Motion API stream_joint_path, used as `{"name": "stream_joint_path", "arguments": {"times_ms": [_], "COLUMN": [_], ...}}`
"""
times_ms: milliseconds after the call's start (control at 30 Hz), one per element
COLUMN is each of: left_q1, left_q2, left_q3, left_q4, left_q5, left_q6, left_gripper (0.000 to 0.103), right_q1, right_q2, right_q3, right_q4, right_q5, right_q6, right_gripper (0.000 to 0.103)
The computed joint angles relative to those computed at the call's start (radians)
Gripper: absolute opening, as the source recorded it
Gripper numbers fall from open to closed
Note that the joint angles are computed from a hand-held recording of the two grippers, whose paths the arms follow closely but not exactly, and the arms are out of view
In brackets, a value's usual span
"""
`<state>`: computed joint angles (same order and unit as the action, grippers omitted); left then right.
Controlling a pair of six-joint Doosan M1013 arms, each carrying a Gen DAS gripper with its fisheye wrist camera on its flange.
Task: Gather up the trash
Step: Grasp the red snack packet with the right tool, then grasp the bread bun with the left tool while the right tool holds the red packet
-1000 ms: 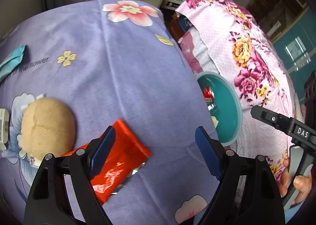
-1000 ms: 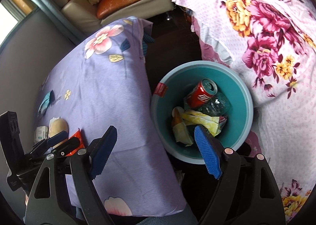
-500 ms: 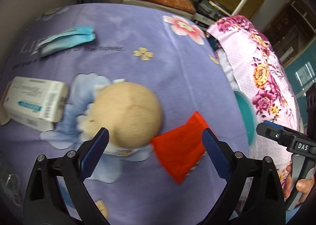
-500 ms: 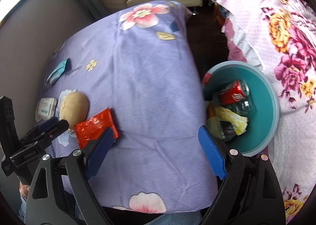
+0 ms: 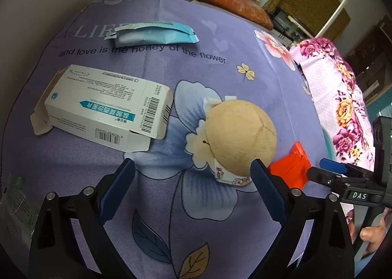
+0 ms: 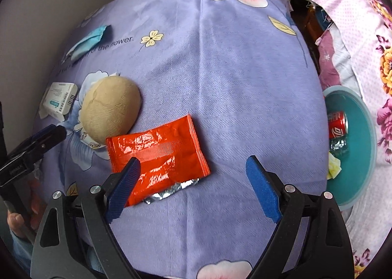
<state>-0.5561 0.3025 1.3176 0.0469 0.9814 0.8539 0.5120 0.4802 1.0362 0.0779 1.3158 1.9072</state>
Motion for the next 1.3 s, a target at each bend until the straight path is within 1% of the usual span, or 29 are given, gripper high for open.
{"name": "stream_joint_path", "arguments": {"times_ms": [300,433,467,500,533,567,600,700,833,933,1000,1167,1200,1300], "left_q1": [0.006,0.005,0.004,0.002,0.0,-0.002,-0.004,-0.016,-0.033,-0.044,-0.045,-0.054,-0.057,-0.074], "left_q2": [0.0,-0.001,0.0,0.002,0.004,0.007,0.011,0.026,0.06,0.104,0.131,0.185,0.197,0.219], "left_q3": [0.005,0.005,0.003,-0.002,-0.006,-0.012,-0.02,-0.049,-0.101,-0.159,-0.191,-0.257,-0.272,-0.297], "left_q4": [0.013,0.019,0.021,0.025,0.026,0.024,0.02,0.024,0.03,0.05,0.04,0.044,0.059,0.117], "left_q5": [0.011,0.018,0.021,0.025,0.028,0.031,0.036,0.048,0.079,0.129,0.153,0.215,0.232,0.259], "left_q6": [0.002,-0.006,-0.007,-0.006,-0.002,0.004,0.013,0.046,0.115,0.168,0.206,0.269,0.275,0.271], "left_gripper": [0.095,0.095,0.095,0.095,0.095,0.095,0.095,0.095,0.095,0.095,0.095,0.095,0.098,0.1], "right_q1": [0.016,0.034,0.037,0.049,0.049,0.049,0.047,0.035,0.03,0.015,0.004,-0.03,-0.041,-0.06], "right_q2": [0.037,0.02,0.019,0.014,0.01,0.005,0.003,-0.01,-0.036,-0.062,-0.071,-0.096,-0.095,-0.099], "right_q3": [-0.025,0.006,0.009,0.015,0.02,0.025,0.027,0.036,0.058,0.08,0.084,0.113,0.114,0.122], "right_q4": [-0.014,-0.044,-0.048,-0.081,-0.08,-0.064,-0.05,-0.006,-0.029,-0.046,-0.058,-0.034,-0.019,0.01], "right_q5": [0.026,-0.034,-0.033,-0.042,-0.046,-0.052,-0.053,-0.07,-0.109,-0.133,-0.143,-0.168,-0.171,-0.176], "right_q6": [-0.026,-0.062,-0.073,-0.089,-0.101,-0.116,-0.121,-0.135,-0.094,-0.046,-0.02,-0.013,-0.019,-0.033], "right_gripper": [0.084,0.083,0.08,0.066,0.054,0.046,0.024,0.022,0.021,0.021,0.021,0.021,0.021,0.021]}}
